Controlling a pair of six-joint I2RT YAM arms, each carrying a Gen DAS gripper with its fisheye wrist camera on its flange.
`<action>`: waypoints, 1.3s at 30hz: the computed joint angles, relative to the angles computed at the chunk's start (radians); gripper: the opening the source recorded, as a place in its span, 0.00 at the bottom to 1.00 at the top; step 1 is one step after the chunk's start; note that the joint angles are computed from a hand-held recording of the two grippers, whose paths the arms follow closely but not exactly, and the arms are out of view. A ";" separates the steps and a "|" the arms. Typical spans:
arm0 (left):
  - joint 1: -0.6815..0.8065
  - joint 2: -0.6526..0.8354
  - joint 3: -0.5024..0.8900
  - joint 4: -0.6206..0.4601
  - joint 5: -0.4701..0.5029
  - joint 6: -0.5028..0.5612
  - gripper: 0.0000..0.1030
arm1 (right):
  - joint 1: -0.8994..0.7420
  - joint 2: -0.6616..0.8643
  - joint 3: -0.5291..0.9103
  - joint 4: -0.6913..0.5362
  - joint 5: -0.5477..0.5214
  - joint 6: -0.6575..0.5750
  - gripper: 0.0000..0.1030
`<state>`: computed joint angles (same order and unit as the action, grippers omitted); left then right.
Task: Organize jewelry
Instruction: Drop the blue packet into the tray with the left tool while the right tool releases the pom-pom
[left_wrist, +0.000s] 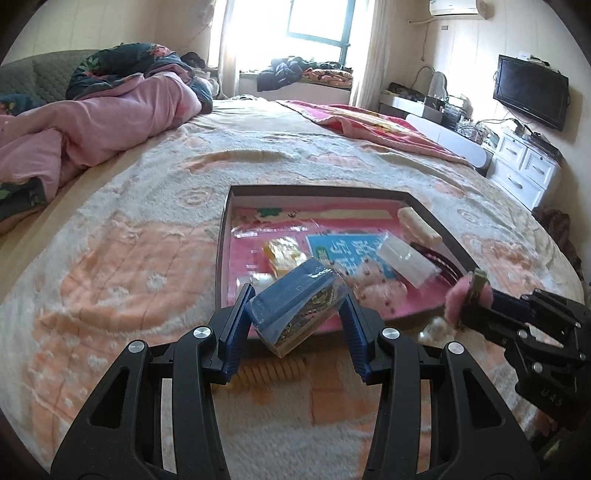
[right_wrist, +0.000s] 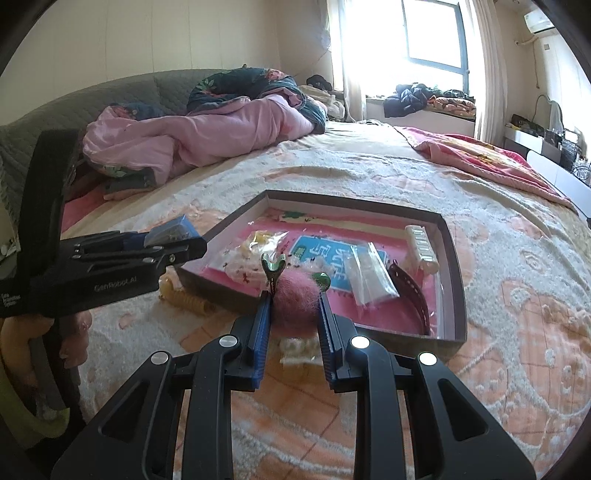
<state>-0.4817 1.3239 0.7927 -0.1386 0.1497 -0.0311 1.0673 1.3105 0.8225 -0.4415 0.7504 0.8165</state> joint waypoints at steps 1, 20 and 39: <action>0.000 0.010 0.008 0.003 -0.002 0.002 0.37 | -0.009 0.000 -0.001 0.008 -0.004 -0.009 0.23; -0.029 0.216 0.178 0.023 -0.030 0.018 0.37 | -0.181 0.000 -0.030 0.103 -0.074 -0.122 0.23; -0.071 0.411 0.352 -0.012 0.020 -0.003 0.37 | -0.260 0.010 -0.081 0.112 -0.131 -0.121 0.23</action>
